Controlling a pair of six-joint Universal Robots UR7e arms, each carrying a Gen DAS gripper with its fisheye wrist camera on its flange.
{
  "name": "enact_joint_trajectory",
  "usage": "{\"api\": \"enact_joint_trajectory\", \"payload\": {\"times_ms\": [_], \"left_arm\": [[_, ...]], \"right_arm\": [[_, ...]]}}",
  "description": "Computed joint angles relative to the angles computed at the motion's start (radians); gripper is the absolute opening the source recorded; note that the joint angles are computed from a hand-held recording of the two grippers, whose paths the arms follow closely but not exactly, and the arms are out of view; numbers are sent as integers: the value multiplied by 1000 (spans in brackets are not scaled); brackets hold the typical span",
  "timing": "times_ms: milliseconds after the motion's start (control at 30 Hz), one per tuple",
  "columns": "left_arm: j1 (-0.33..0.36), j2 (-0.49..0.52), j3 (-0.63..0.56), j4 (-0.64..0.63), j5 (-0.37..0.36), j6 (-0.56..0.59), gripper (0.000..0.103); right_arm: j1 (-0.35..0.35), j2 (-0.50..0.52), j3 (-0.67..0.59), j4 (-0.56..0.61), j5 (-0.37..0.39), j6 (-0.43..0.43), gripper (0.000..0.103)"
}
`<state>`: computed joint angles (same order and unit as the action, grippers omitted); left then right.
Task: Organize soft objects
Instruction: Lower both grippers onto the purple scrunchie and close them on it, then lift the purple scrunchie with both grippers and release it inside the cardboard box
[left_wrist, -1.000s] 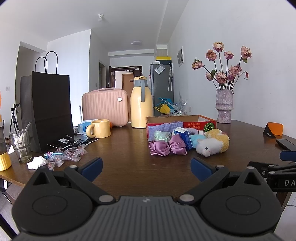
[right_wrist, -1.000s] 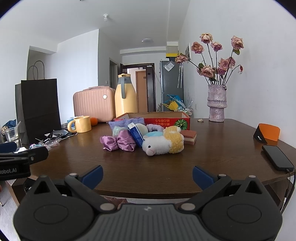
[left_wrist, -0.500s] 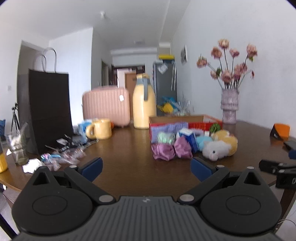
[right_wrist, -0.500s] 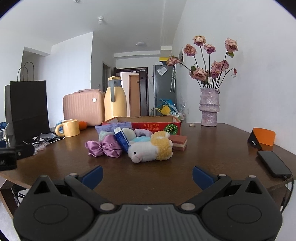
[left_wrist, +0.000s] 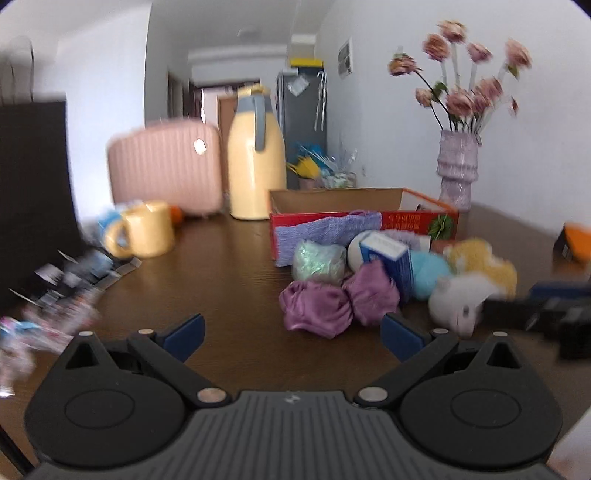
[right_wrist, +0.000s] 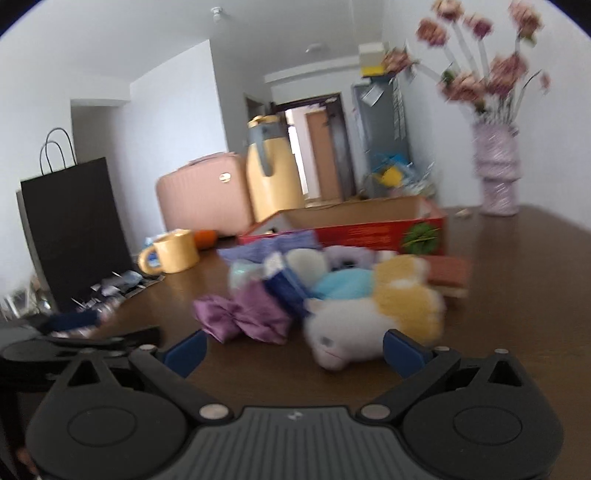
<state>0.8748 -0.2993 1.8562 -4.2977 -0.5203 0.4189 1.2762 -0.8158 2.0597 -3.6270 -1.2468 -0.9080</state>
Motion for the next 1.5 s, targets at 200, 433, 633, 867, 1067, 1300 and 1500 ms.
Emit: {"api": "enact_joint_trajectory", "payload": {"times_ms": [200,433,633,867,1067,1300,1500], "left_arm": [[128,-103,-44,246,-156,-258,89],[211,-150,-37,411,-330,-370,34],[206,-172,18,408,-402,-392,23],[115,-173,190,328,-391,-439,22],[36,-160,283,302,-360,-475,22],[8,-120,265,280,-295,-455,26],[-29,-58,229,142,-182,-285,71]], "right_arm": [[86,121,-164,61,-56,118,73],[132,229,-299,73,-137,350,66],[134,249,-318,55,-174,326,21],[43,106,-91,28,-61,150,15],[-34,-4,94,-31,-2,28,15],[-50,-23,104,-13,-9,46,15],[-52,-11,104,-26,-13,33,14]]}}
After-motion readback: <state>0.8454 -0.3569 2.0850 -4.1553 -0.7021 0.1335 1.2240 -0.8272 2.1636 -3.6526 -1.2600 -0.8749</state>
